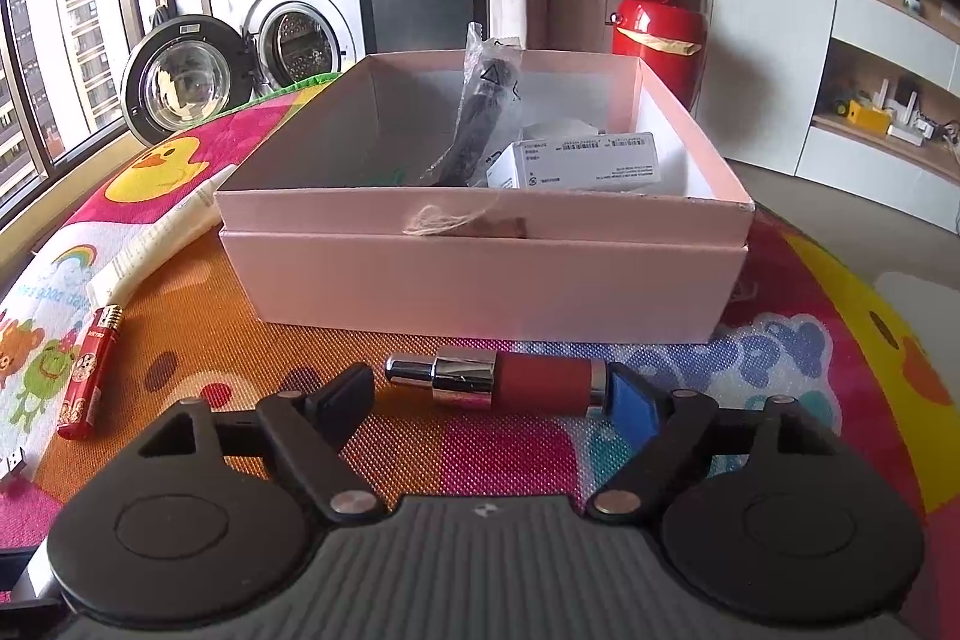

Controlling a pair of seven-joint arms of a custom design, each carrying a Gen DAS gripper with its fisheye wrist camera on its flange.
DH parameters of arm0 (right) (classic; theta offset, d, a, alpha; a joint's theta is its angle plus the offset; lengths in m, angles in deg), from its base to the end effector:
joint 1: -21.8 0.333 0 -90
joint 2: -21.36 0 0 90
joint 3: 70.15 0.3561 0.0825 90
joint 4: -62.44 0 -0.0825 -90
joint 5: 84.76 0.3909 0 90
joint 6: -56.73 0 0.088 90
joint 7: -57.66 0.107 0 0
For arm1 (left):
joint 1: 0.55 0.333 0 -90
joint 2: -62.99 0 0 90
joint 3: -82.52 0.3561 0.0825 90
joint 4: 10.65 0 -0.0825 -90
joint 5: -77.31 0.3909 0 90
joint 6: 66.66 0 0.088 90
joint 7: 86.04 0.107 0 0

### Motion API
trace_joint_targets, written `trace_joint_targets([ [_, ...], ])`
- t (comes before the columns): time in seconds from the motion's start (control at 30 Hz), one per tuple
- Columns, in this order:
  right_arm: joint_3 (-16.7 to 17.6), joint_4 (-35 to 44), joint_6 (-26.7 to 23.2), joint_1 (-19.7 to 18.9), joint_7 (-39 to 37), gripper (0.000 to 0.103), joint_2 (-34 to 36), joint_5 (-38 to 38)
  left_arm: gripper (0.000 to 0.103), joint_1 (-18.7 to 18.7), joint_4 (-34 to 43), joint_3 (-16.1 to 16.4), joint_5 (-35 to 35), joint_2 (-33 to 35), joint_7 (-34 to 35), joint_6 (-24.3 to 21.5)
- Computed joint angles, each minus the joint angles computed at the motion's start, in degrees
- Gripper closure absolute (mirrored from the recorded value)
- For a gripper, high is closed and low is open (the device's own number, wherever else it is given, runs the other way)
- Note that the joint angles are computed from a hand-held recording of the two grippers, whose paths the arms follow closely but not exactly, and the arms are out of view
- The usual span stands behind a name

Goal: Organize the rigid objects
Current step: 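Carry the adapter into the pink box with the left tool while the right tool drops the perfume there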

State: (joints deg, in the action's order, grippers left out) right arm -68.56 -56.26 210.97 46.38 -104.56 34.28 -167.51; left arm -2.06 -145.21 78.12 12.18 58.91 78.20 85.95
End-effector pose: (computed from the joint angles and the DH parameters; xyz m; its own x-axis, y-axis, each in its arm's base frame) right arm 0.5339 0.2978 0.3776 -0.1653 -0.9855 -0.0376 -0.6286 0.1347 -0.7660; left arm 0.5187 -0.0277 0.4244 -0.4994 -0.8437 0.1967 -0.7045 0.2634 -0.6590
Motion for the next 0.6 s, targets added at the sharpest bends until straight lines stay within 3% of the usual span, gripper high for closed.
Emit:
trace_joint_targets([
  [0.07, -0.05, -0.10, -0.13, 0.09, 0.87, 0.021, -0.07, -0.54, 0.077, 0.01, 0.06, 0.19, -2.46, 0.17, 1.77, -0.35],
  [0.27, 0.21, -0.40, -1.02, 0.08, 2.15, 0.025, -0.32, -1.24, 0.078, -1.31, -1.84, -0.82, -9.51, -0.87, 12.37, 4.34],
  [0.4, 0.68, -0.80, -1.51, 0.08, -2.84, 0.025, -0.77, 1.41, 0.078, -2.44, -2.46, -1.21, -14.26, -1.23, 19.24, 7.14],
  [0.53, 1.28, -4.76, 1.20, -0.51, -10.33, 0.025, -4.64, 5.24, 0.078, -1.88, -2.28, -0.25, -14.72, -2.03, 20.30, 2.71],
  [0.6, 1.49, -7.09, 2.14, -0.79, -9.65, 0.025, -7.90, 3.78, 0.078, -1.43, -1.18, 0.34, -13.46, -2.74, 20.44, -1.53],
])
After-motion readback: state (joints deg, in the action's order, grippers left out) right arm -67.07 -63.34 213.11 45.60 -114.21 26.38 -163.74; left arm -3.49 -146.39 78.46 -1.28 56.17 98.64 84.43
